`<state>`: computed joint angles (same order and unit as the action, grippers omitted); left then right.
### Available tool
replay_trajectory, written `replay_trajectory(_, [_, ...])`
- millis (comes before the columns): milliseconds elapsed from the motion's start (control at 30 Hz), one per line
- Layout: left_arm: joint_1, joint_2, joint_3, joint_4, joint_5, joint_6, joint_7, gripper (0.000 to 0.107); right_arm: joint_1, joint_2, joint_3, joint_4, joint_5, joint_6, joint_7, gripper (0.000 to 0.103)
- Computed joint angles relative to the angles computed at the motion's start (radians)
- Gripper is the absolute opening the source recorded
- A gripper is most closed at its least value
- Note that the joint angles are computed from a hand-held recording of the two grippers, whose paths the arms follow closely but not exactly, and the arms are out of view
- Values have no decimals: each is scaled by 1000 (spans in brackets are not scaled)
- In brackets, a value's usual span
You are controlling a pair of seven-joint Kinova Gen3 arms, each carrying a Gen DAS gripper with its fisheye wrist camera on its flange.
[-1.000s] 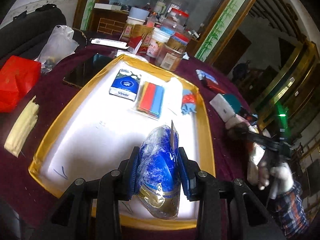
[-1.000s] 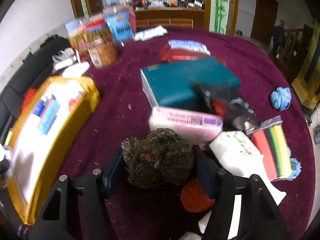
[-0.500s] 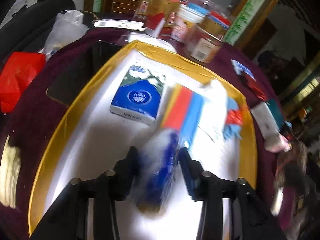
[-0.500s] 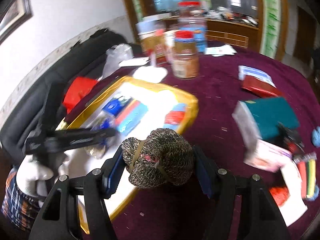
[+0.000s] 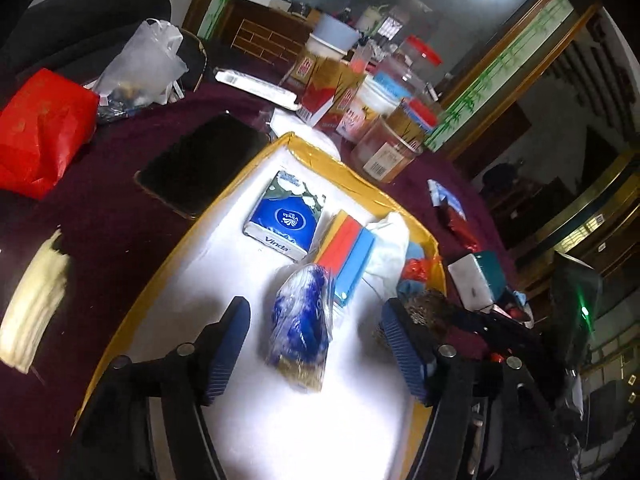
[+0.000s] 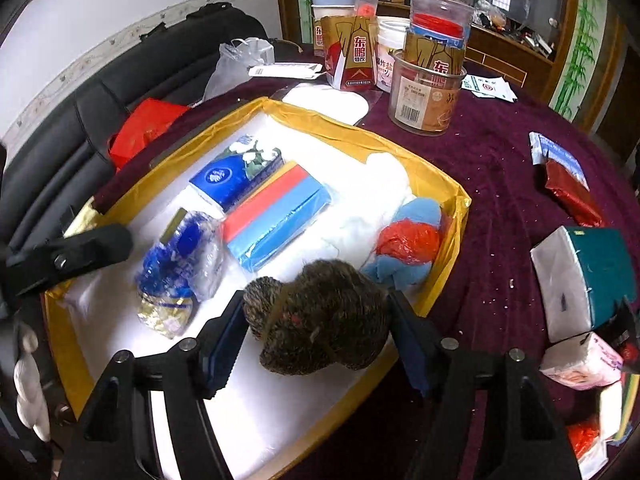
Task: Organize soft objects
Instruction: 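Grasp the white tissue pack with the left gripper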
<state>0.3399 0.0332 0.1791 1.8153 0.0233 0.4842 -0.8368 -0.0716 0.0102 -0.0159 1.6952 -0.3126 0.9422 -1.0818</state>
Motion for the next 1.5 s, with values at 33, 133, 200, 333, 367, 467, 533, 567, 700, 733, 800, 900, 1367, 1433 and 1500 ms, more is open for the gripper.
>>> replay_trajectory(33, [1,-10,0,11,0,-8,4,73,6,-1,6,-2,-21,5,10,72])
replay_trajectory(133, [-7,-28,-1,33,31,-26,-15,73,30,-15,26,-2,-84,12,51,74])
replay_trajectory(200, [-7,-31,4,36,27,-30,-2,73,54,-33,47,-4,-121,21,70,74])
replay_trajectory(333, [6,-43,21,36,13,-35,23,74,125,-94,133,26,-257,40,183,75])
replay_trajectory(367, [12,-48,27,34,13,-36,15,75,147,-114,163,40,-285,40,219,75])
replay_trajectory(467, [40,-47,57,4,-30,-24,17,79,209,-173,262,93,-350,11,324,80])
replay_trajectory(533, [65,-33,73,-25,-60,-10,17,81,249,-193,332,122,-382,-16,375,83])
replay_trajectory(567, [82,-17,84,-51,-74,4,9,81,271,-193,369,133,-398,-25,396,83])
replay_trajectory(700, [164,76,107,-168,-91,68,-30,81,379,-119,467,125,-445,-11,444,83])
replay_trajectory(733, [186,100,106,-195,-90,84,-35,81,410,-88,491,119,-468,5,462,83])
replay_trajectory(800, [227,167,115,-266,-68,122,-71,81,467,-37,521,105,-512,60,498,83])
replay_trajectory(900, [318,258,100,-374,-79,185,-87,81,555,22,542,109,-589,119,562,83])
replay_trajectory(1367, [624,569,-19,-800,-185,478,-119,81,802,131,425,85,-704,267,628,83])
replay_trajectory(1433, [670,600,-51,-857,-233,523,-105,82,822,125,401,90,-700,258,634,83])
replay_trajectory(1500, [696,636,-66,-924,-260,582,-110,89,841,120,376,94,-694,247,633,83])
